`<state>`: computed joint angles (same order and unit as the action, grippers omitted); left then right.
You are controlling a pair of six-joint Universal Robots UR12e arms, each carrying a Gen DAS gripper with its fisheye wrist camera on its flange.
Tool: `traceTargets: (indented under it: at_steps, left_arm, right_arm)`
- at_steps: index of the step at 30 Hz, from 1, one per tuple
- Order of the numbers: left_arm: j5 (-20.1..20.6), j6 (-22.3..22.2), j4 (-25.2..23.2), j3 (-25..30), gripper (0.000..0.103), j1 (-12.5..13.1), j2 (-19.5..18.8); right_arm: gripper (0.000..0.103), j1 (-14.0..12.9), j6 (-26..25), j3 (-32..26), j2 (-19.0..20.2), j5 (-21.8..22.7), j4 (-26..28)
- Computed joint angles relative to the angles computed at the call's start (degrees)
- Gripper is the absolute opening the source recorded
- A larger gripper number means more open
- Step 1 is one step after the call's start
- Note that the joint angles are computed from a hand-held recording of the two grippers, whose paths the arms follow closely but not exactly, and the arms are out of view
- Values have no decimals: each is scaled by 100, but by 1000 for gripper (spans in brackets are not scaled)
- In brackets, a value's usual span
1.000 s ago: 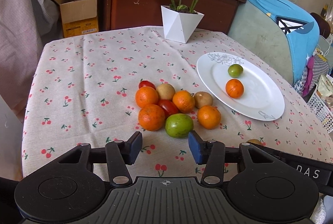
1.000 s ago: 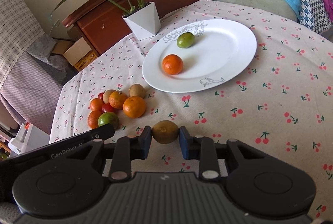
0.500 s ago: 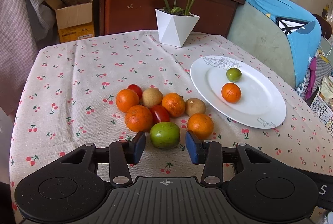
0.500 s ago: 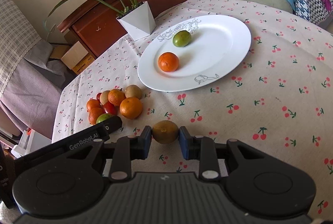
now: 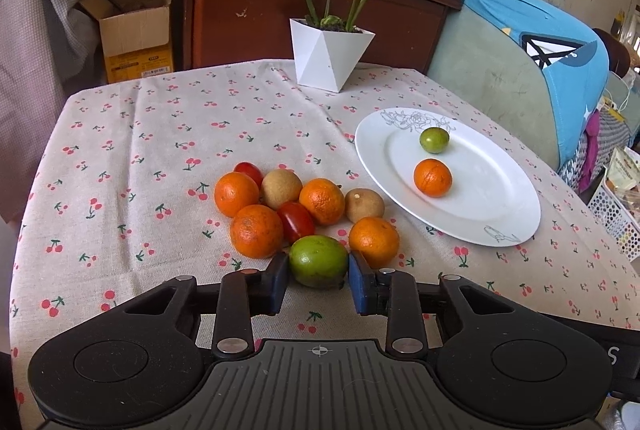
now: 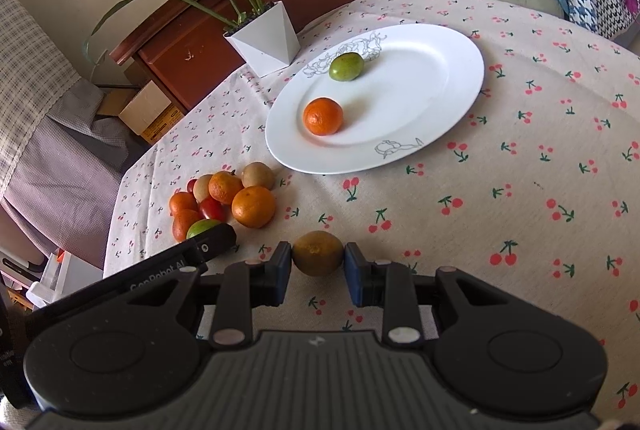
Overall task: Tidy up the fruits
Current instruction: 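Grasp a green lime with the left tool while the right tool holds the kiwi, then lower the kiwi and lime onto the plate and open both tools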
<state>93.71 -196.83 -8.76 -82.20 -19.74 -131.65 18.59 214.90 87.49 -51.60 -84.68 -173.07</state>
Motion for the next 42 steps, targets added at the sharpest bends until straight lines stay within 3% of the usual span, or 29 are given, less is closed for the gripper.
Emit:
traceTargets:
  at_steps: [14, 21, 27, 32, 42]
  left_arm:
    - [-126, -244, 332, -184, 29, 104, 165]
    - [-488, -161, 487, 21, 29, 135, 143]
    - [-725, 65, 208, 451, 29, 144, -20]
    - [-882, 373, -99, 815, 29, 132, -203]
    - [-991, 426, -754, 1542, 29, 120, -623]
  right_arm:
    - [29, 12, -166, 7, -29, -95, -308]
    - [29, -133, -89, -81, -77, 26, -465]
    - [29, -305, 5, -306, -14, 232, -306]
    - [29, -352, -113, -512, 70, 28, 55]
    - [29, -447, 365, -832, 296, 201, 512]
